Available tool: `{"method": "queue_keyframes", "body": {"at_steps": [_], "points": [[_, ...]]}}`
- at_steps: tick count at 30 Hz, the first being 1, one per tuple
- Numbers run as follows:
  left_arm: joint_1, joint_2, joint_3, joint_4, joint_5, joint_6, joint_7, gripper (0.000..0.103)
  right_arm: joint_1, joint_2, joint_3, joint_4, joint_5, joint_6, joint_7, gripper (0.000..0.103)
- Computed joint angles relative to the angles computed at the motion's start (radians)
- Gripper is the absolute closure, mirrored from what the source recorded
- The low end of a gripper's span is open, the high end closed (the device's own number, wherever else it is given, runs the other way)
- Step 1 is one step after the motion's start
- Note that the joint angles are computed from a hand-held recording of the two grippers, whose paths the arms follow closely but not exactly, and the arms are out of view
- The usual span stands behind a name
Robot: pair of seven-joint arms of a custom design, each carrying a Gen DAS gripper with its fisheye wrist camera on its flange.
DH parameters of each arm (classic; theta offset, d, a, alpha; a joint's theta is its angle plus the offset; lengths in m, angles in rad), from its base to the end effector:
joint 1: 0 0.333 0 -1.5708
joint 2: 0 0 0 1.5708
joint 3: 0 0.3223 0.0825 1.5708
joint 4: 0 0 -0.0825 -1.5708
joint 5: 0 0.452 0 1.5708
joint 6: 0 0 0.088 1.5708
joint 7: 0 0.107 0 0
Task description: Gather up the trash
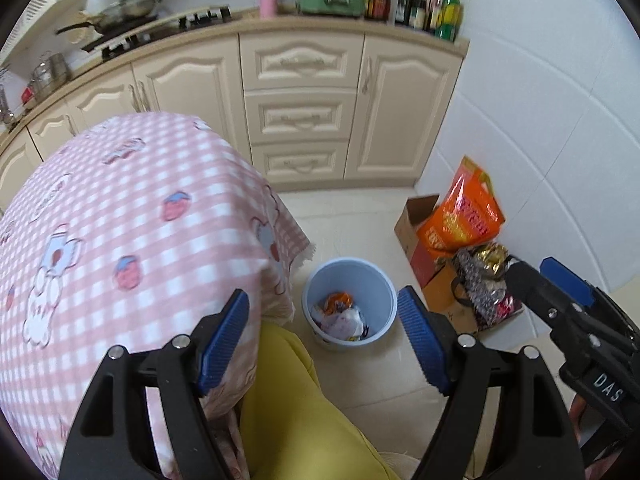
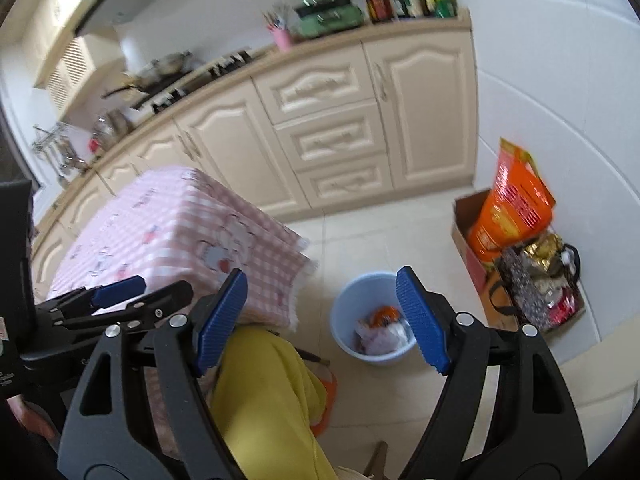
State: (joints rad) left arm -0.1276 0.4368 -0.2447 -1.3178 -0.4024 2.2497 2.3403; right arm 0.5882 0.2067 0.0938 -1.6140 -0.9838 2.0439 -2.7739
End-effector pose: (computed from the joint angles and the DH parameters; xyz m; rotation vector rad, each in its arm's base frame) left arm 0.7523 -0.2629 0.5477 -0.9063 2.6761 -0.9725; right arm 0.5917 0.4144 0.5383 -0.7970 2.2354 -0.8617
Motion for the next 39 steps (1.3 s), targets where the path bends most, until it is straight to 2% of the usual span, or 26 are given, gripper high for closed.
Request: {"method": "queue_keyframes", "body": {"at_steps": [4,11,16,18,22,27,39], "points": [[0.043,-0.089,-0.010,-0.118,-0.087,0.100,0.061,0.027,0.042,0.022,0.004,0.037,-0.095,-0.042,0.006,0.027],[0.092,-0.213,-0.002,-0.255,-0.267,0.198,0.185,0.026,0.114,0.090,-0.007,0.155,-0.215,-0.123,-0.067,0.027],[0.100,-0.283,0.014,-0.319,-0.394,0.279,0.264,0.025,0.152,0.126,-0.031,0.214,-0.263,-0.119,-0.088,0.027],[0.102,-0.305,0.022,-0.334,-0.445,0.293,0.296,0.022,0.167,0.138,-0.042,0.234,-0.279,-0.125,-0.098,0.027],[0.093,-0.359,0.038,-0.388,-0.558,0.370,0.378,0.019,0.189,0.144,-0.057,0.252,-0.316,-0.109,-0.091,0.026],[0.075,-0.390,0.061,-0.412,-0.599,0.418,0.403,0.016,0.211,0.155,-0.068,0.277,-0.346,-0.116,-0.096,0.023],[0.063,-0.427,0.092,-0.438,-0.672,0.430,0.427,0.010,0.261,0.171,-0.086,0.309,-0.428,-0.173,-0.098,0.019]]}}
